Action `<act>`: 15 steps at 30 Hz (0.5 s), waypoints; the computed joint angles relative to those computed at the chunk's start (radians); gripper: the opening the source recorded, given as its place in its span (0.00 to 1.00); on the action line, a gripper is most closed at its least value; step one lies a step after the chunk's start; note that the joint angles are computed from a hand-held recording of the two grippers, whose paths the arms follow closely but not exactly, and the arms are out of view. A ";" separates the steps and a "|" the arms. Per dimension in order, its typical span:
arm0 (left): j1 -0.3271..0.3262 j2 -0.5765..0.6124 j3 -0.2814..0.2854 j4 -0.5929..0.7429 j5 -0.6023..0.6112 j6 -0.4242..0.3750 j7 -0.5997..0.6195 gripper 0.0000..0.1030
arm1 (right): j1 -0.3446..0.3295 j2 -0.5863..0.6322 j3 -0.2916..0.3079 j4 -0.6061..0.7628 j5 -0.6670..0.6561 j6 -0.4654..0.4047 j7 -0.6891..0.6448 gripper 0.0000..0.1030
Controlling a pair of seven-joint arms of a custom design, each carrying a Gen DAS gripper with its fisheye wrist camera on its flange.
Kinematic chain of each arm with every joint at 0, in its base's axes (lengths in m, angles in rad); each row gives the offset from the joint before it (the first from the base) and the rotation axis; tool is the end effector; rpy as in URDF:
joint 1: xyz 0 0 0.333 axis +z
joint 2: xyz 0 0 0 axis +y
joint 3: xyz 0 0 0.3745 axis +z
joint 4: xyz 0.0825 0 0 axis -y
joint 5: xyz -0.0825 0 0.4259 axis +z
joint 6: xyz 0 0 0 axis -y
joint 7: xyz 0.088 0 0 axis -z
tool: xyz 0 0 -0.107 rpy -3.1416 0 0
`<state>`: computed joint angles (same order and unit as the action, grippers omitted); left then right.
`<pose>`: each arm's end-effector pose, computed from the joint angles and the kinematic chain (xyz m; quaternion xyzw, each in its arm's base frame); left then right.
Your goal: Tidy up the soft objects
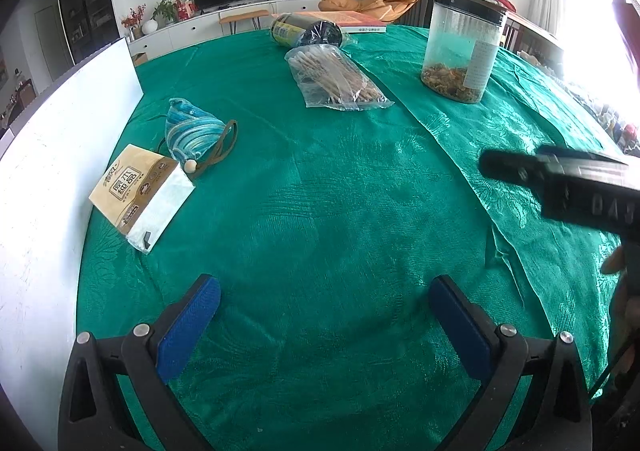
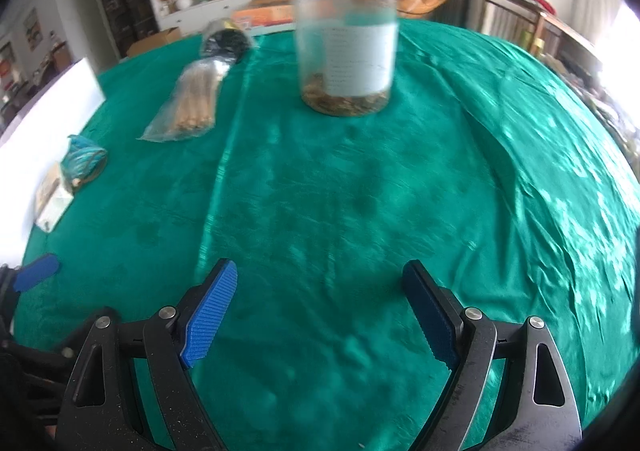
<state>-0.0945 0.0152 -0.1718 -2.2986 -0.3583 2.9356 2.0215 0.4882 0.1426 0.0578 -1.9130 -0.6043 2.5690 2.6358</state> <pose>0.5740 -0.1329 0.4402 -0.5292 0.7883 -0.2610 0.1744 0.5757 0.3582 0.5142 -0.6367 0.6992 -0.2108 0.2475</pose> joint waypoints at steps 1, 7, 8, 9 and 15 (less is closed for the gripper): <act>0.000 0.000 0.000 0.000 0.000 0.000 0.000 1.00 | -0.009 0.028 0.007 0.043 0.025 0.022 -0.060 0.84; 0.000 0.001 -0.001 0.001 -0.001 0.001 0.000 1.00 | -0.031 0.320 0.031 0.486 0.276 -0.092 -0.451 0.82; 0.000 0.001 -0.001 0.000 0.000 0.001 -0.001 1.00 | -0.024 0.369 0.023 0.559 0.296 -0.124 -0.472 0.82; 0.000 0.001 -0.001 0.000 0.000 0.001 -0.001 1.00 | -0.018 0.415 0.015 0.628 0.316 -0.159 -0.488 0.82; 0.001 0.001 -0.002 0.000 0.001 0.002 -0.003 1.00 | 0.050 0.539 -0.079 0.800 0.359 -0.267 -0.508 0.54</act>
